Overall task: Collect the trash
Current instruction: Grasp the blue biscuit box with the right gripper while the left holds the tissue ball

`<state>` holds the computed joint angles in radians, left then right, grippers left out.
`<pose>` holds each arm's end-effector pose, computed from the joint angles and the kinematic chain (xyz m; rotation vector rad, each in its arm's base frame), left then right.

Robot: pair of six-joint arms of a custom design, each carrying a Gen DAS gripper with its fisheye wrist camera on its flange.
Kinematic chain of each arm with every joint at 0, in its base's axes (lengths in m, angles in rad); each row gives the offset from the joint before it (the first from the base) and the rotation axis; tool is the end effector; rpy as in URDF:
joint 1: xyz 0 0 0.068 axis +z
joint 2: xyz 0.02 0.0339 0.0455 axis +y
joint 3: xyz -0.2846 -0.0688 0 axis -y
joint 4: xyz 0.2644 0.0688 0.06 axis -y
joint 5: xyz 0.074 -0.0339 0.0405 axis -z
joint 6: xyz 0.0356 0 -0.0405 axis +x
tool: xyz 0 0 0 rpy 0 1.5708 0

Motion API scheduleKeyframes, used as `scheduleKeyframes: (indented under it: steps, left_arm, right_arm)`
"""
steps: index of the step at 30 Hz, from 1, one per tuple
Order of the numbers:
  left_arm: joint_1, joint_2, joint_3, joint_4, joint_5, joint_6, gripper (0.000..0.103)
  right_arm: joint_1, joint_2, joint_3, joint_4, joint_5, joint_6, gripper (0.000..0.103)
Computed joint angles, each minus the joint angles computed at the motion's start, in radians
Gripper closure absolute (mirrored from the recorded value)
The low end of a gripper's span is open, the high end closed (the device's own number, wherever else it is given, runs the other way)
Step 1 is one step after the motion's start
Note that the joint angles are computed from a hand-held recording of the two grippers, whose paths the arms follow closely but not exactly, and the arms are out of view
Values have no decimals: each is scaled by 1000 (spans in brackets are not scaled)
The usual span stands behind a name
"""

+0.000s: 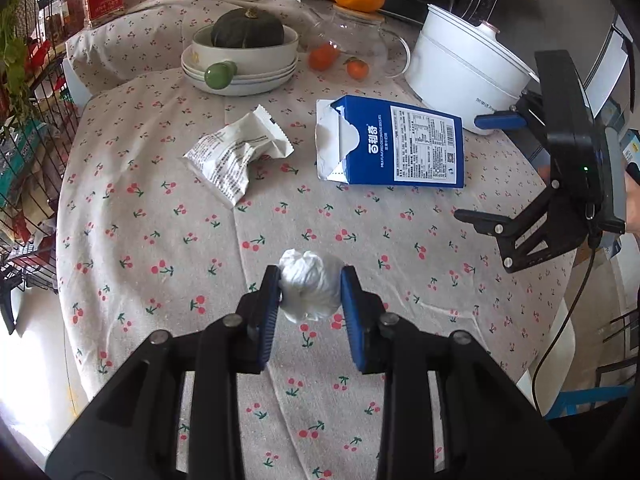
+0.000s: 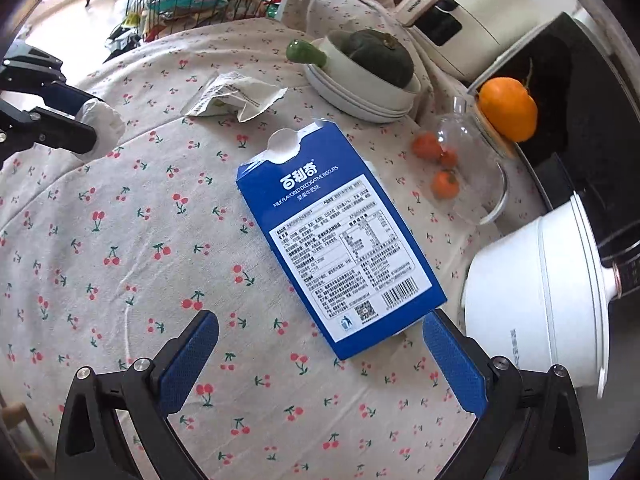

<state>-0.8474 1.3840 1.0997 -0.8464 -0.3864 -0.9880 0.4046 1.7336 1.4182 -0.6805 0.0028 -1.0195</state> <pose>0.1976 -0.2035 0.2798 -0.2926 2.5550 -0.1510 0.3638 0.1557 0.2774 -1.6879 1.9573 -0.2347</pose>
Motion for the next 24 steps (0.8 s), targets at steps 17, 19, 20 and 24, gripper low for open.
scheduleKeyframes:
  steps: [17, 19, 20, 24]
  left_arm:
    - [-19, 32, 28, -60, -35, 45, 71]
    - [-23, 25, 30, -64, -42, 39, 71]
    - [-27, 22, 31, -67, -46, 35, 71]
    - [-45, 5, 28, -75, -52, 6, 71]
  right_arm:
    - [96, 289, 211, 73, 241, -59, 3]
    - [93, 297, 246, 23, 224, -11, 16]
    - [90, 301, 269, -19, 211, 15, 45]
    - [77, 306, 338, -155, 200, 131, 89]
